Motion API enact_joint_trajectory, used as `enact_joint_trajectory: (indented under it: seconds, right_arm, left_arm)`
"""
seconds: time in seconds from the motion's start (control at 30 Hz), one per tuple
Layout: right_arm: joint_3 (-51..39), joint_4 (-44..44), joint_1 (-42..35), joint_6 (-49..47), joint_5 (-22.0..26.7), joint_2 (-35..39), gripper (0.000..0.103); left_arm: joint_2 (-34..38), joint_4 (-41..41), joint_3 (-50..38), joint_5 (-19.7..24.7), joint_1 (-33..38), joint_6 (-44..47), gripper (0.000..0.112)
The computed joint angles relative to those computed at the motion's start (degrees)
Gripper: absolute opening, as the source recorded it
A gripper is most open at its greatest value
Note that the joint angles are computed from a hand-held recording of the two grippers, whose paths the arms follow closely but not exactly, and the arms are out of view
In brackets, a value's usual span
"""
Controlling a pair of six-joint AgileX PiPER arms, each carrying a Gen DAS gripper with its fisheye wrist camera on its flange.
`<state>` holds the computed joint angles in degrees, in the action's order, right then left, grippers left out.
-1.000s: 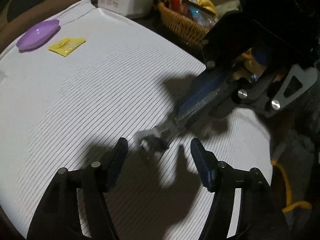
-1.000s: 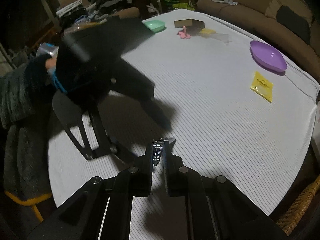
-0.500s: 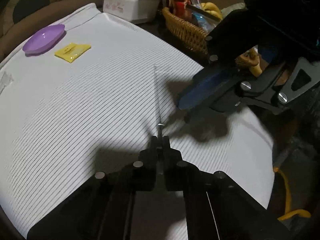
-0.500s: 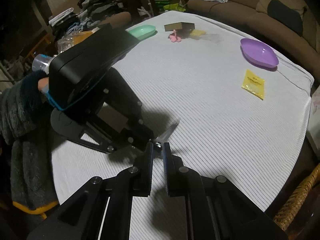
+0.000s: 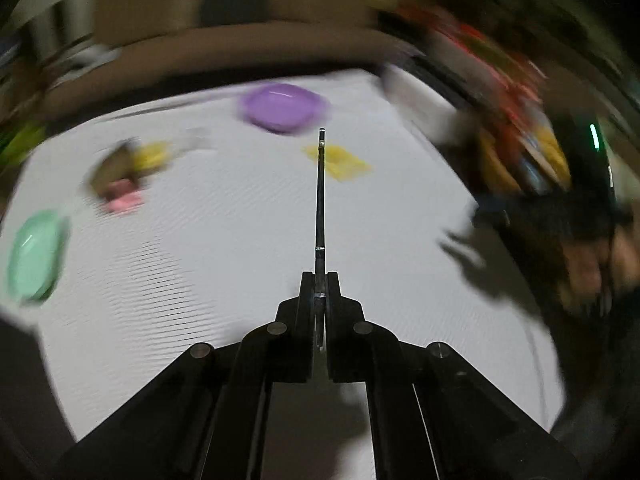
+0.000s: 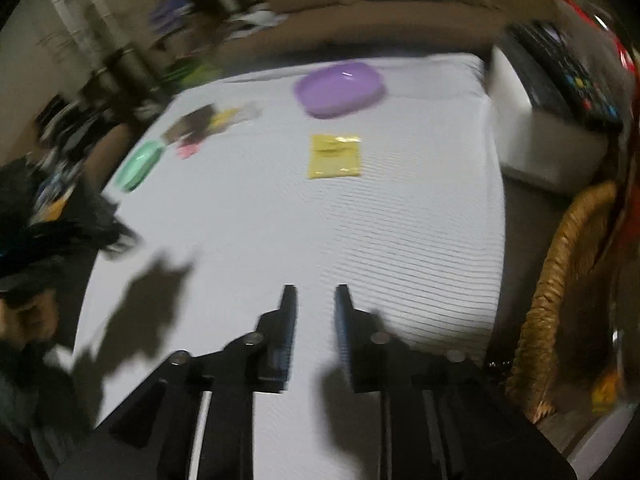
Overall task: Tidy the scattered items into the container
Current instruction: 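Grasp the yellow lemon sachet with the right tool and lift it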
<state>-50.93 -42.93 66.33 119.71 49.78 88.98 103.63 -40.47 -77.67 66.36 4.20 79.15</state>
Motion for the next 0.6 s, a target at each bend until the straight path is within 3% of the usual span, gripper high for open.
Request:
enact_joint_trajectory:
  seconds: [0.1,0.13,0.17,0.3,0.47,0.6]
  right_arm:
    - [-4.10,-0.96,-2.89,-0.88,0.85,4.43,0.064]
    - [-6.23,-1.51,-3.94,-2.05,1.95,6.33,0.082]
    - [-8.34,-1.98,-5.05,-3.67,3.27,8.20,0.090]
    - [-19.87,-0.87,-12.62,-16.21,10.27,19.17,0.091]
    - [-27.16,3.08,-23.71,-24.53,5.01,27.61,0.091]
    - [-27.80,2.57,-25.10,-22.65,2.99,30.12,0.090]
  left_arm:
    - [-1.88,-1.02,1.23,-6.22,0.38,-0.59,0.004]
    - [-1.64,-1.90,0.73,-6.03,0.71,-0.82,0.004]
    - [-0.93,-2.11,-0.48,-4.74,1.11,-1.83,0.004]
    - [-0.82,-1.51,-0.17,-5.54,0.73,-3.23,0.004]
    - [-0.92,0.21,0.53,-7.07,0.20,-3.57,0.004]
    - [1.70,1.08,-2.51,-6.50,-0.41,-6.65,0.004]
